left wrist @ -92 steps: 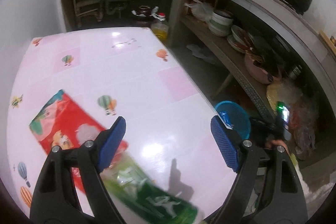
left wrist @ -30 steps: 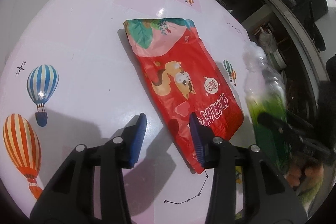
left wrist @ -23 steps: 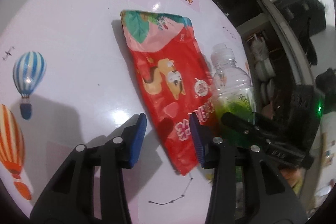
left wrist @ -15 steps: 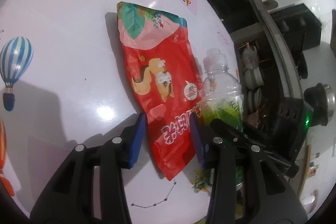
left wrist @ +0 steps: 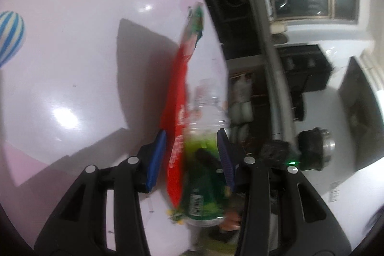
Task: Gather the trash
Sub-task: 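Grasp the red snack bag edge with the left gripper while the right gripper holds the bottle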
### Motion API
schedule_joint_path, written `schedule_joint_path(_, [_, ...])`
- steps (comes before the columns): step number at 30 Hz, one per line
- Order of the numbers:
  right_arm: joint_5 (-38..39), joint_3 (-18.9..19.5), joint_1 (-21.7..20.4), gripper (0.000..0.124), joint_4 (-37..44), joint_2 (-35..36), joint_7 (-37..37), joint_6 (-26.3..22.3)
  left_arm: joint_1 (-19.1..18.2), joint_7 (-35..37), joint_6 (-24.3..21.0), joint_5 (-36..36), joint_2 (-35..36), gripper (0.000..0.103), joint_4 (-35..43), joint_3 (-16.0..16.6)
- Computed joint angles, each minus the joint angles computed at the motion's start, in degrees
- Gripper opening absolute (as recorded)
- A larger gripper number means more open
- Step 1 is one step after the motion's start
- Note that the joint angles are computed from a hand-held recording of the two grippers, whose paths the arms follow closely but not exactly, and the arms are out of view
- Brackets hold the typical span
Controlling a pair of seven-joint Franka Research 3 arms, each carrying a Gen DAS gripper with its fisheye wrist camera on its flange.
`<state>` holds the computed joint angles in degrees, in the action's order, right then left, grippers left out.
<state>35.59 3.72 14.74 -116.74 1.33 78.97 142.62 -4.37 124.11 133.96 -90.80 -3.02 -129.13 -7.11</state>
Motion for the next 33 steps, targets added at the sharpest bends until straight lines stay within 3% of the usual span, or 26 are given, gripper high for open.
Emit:
schedule_joint_path(5, [1.91,-0.15,-0.17,0.061,-0.55,-0.31,-1.06,0.27,0.45,2.95,-4.18,-5.07,0.37,0.040,0.04,0.42])
schedule_joint_path(11, [3.46,-0.45,-0.47,0.061,-1.44,-0.91,-2.38,0.25,0.28,2.66,-3.82,-4.81,1.72,0.040,0.94,-0.37])
schedule_joint_path(19, [2.91,-0.46,-0.46,0.061,-1.51,-1.05,-2.11,0.20,-1.07,1.18,4.51,5.67,1.46,0.040,2.45,-1.50])
schedule_joint_path(26, [2.17,-0.40,-0.37,0.061,-1.26,-1.00,-1.58,0.10,-3.61,-2.66,15.15,26.25,1.93,0.040,3.93,-3.22])
schedule_joint_path(33, [2.22,-0.40,-0.36,0.061,-1.18,-0.94,-1.55,0.09,-6.66,-17.84,30.00,60.82,2.47,0.030,1.26,-5.03])
